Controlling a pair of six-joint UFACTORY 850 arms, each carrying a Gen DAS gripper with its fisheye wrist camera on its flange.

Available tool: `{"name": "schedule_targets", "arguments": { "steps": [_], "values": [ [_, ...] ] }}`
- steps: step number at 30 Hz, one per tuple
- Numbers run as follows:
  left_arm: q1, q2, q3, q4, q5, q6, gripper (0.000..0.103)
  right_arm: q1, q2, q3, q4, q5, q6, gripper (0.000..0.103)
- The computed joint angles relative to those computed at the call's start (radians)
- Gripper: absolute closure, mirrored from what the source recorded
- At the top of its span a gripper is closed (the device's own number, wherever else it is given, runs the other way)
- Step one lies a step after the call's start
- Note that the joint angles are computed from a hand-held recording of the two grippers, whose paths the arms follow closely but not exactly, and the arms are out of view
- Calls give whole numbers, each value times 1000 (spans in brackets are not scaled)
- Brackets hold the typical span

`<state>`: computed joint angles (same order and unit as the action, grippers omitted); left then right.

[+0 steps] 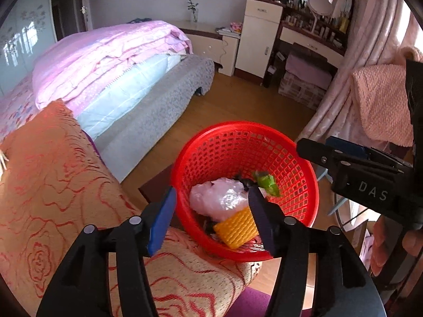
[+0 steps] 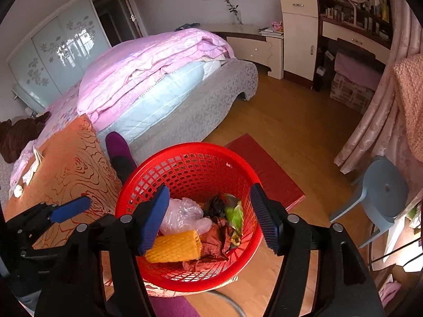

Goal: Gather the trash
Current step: 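Open both tools to drop the foam net and snack bag into the basket, then move both open tools back over the tissues on the bed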

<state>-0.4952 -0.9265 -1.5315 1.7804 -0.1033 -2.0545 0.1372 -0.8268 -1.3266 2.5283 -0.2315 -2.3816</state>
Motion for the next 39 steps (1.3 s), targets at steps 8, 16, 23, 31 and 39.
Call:
{"name": "schedule_targets", "arguments": {
  "steps": [8, 16, 23, 31, 39],
  "values": [
    [17, 90, 131, 348, -100, -382, 39, 22, 23, 33, 132, -43, -168, 41],
    [64, 215, 317, 453, -227, -546, 31, 73, 49, 52, 85, -97, -189, 34],
    [150, 308, 439, 416, -297, -582, 29, 144, 38, -10, -121, -117, -27, 34],
    [294, 360, 512, 234, -366, -481, 29, 218, 8, -91, -278, -129, 115, 33],
    [446, 328, 489, 194, -307, -485, 29, 276, -34, -179, -410, -124, 241, 33]
  ]
}}
